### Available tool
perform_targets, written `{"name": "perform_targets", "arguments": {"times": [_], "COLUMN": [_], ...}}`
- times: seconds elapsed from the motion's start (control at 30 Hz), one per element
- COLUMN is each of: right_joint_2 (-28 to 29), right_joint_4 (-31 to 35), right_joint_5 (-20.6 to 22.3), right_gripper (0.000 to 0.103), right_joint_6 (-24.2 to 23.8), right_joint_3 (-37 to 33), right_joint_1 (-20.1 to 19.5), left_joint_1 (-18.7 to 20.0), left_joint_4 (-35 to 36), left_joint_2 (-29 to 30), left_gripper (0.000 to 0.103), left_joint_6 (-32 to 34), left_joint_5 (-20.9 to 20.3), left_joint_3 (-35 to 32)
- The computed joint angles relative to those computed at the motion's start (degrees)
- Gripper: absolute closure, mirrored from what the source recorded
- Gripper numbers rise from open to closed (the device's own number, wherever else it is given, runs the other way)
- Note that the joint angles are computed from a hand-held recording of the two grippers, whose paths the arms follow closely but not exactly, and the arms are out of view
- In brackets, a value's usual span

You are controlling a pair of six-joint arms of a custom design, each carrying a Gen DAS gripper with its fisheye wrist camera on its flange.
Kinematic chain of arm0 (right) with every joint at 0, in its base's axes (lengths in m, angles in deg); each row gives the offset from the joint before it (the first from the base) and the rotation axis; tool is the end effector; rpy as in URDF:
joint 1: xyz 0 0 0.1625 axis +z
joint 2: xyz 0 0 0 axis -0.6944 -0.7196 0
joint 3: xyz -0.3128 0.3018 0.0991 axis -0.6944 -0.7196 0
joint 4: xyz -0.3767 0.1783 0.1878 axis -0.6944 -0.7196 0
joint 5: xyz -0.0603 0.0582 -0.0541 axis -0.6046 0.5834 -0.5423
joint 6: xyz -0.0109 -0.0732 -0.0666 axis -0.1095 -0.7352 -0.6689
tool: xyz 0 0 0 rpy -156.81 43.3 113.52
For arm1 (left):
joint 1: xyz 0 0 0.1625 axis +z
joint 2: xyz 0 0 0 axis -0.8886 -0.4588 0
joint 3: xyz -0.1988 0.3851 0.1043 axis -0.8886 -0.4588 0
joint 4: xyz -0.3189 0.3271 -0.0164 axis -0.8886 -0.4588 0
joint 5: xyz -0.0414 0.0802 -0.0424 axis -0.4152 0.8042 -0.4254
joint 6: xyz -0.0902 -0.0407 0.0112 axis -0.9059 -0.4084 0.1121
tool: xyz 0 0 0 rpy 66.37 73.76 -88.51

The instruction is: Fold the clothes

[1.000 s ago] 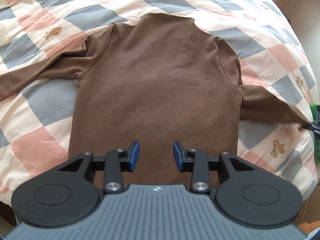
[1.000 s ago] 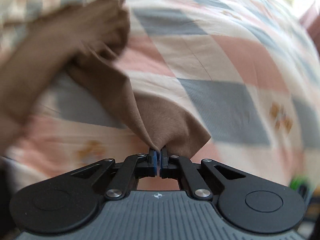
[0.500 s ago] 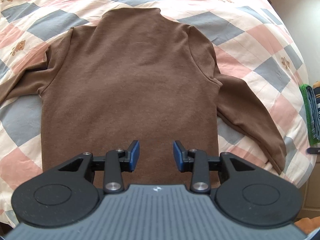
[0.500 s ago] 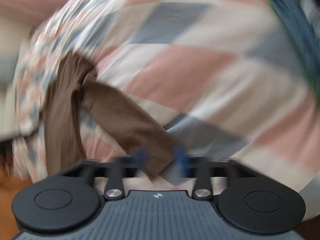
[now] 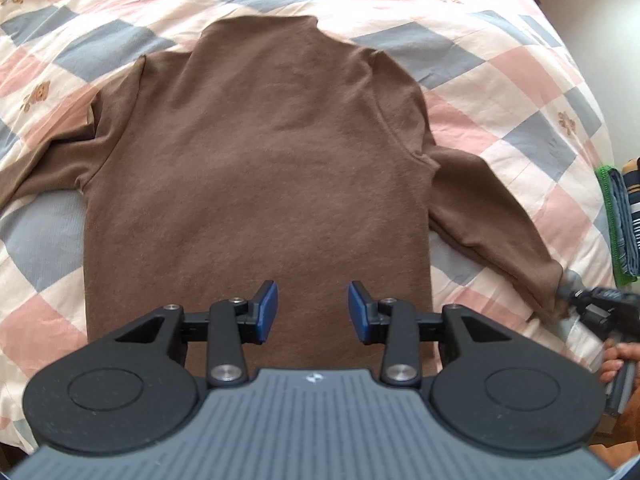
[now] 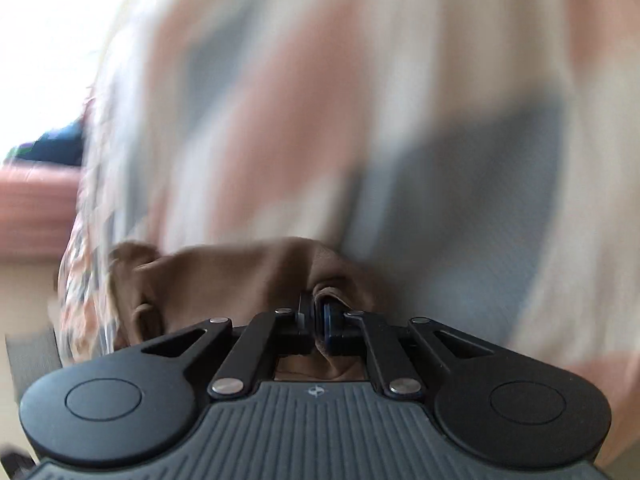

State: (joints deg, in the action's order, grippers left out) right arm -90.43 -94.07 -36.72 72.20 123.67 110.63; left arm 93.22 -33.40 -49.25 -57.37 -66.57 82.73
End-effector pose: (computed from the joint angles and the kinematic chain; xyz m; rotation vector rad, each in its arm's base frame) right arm -0.0614 -0.4807 0.4959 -0.6665 -2.8990 0.7317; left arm -0.4345 -0.4697 0.1841 -0.0284 2.4995 -0.3618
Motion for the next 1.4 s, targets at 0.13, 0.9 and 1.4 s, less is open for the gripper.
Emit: {"name": "perform_targets", "arguments": {"times": [0.13, 0.9, 1.4], "right_joint_2": [-4.27, -1.94, 4.38], "right_joint_4": [-6.33, -14.30, -6.04], "right_joint_5": [8.25, -10.51, -39.42], "right_gripper": [0.099, 0.098, 0.033], "right_joint_6": [-4.25, -9.46, 3.15], "right_joint_3": [-1.48, -1.95, -1.03], "right_joint_1": [2.12, 1.25, 18.28], "left_joint_1": [-0.04, -1.48, -5.68], "left_joint_4": [0.69, -0.01, 18.33], "left_joint_2": [-0.25, -3.66, -20.25], "left_gripper": [0.068, 0.067, 0.060], "left_joint_6": [-1.49, -7.75, -25.70], "left_joint_5": [0.32, -0.45, 4.00], "left_joint_3": [0.05, 3.64, 13.75]}}
